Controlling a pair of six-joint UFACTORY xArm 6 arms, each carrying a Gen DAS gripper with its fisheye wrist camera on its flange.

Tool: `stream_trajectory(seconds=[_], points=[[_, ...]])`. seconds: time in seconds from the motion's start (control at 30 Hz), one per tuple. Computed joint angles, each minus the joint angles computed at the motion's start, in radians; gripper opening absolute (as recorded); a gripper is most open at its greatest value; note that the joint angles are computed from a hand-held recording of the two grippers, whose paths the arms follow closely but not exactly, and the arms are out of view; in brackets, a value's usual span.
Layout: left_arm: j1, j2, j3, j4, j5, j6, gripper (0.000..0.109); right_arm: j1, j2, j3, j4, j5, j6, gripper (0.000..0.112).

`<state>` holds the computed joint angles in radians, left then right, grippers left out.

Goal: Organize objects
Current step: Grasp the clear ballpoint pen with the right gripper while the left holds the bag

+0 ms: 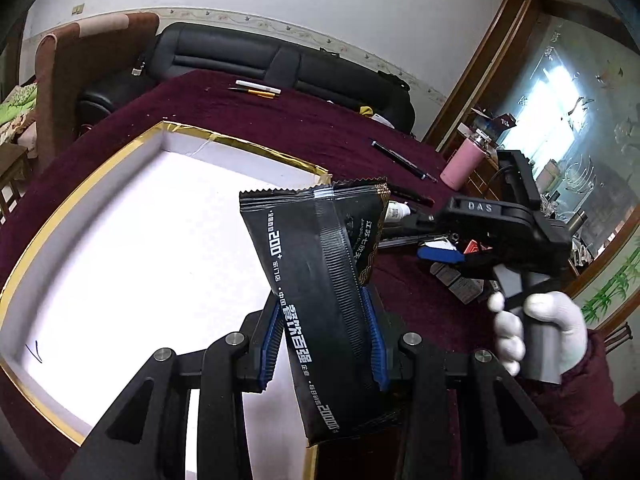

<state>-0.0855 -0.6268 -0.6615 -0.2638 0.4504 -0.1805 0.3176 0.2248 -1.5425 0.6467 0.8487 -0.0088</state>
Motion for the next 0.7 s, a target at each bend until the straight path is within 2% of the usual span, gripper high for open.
stream_trajectory(seconds=[0.07, 0.13, 0.2, 0.23, 0.3, 0.43, 0.57, 0.7], points=[[0.009, -0.007, 0.007, -0.029, 0.0, 0.034, 0.033, 0.014, -0.006, 0.019, -0.009, -0.069, 0.022, 0.061], [0.013, -0.011, 0.013, -0.042, -0.003, 0.053, 0.033, 0.029, -0.001, 0.015, -0.079, -0.1, 0.067, 0.053], [0.018, -0.012, 0.015, -0.064, -0.005, 0.076, 0.033, 0.041, 0.009, 0.002, -0.134, -0.101, 0.106, 0.044], [0.019, -0.011, 0.018, -0.078, -0.01, 0.09, 0.033, 0.039, 0.015, -0.004, -0.126, -0.09, 0.1, 0.035], [0.013, -0.01, 0.02, -0.077, -0.017, 0.085, 0.033, 0.031, 0.051, -0.046, -0.109, -0.053, 0.086, 0.028], [0.016, -0.016, 0.028, -0.105, -0.014, 0.113, 0.033, 0.02, 0.079, -0.068, -0.046, -0.011, 0.012, 0.028], [0.018, -0.014, 0.03, -0.112, -0.018, 0.118, 0.033, 0.033, 0.069, -0.067, -0.172, -0.028, 0.067, 0.028], [0.008, -0.008, 0.03, -0.12, -0.022, 0.125, 0.033, 0.063, 0.112, -0.155, -0.341, 0.004, 0.164, 0.03]])
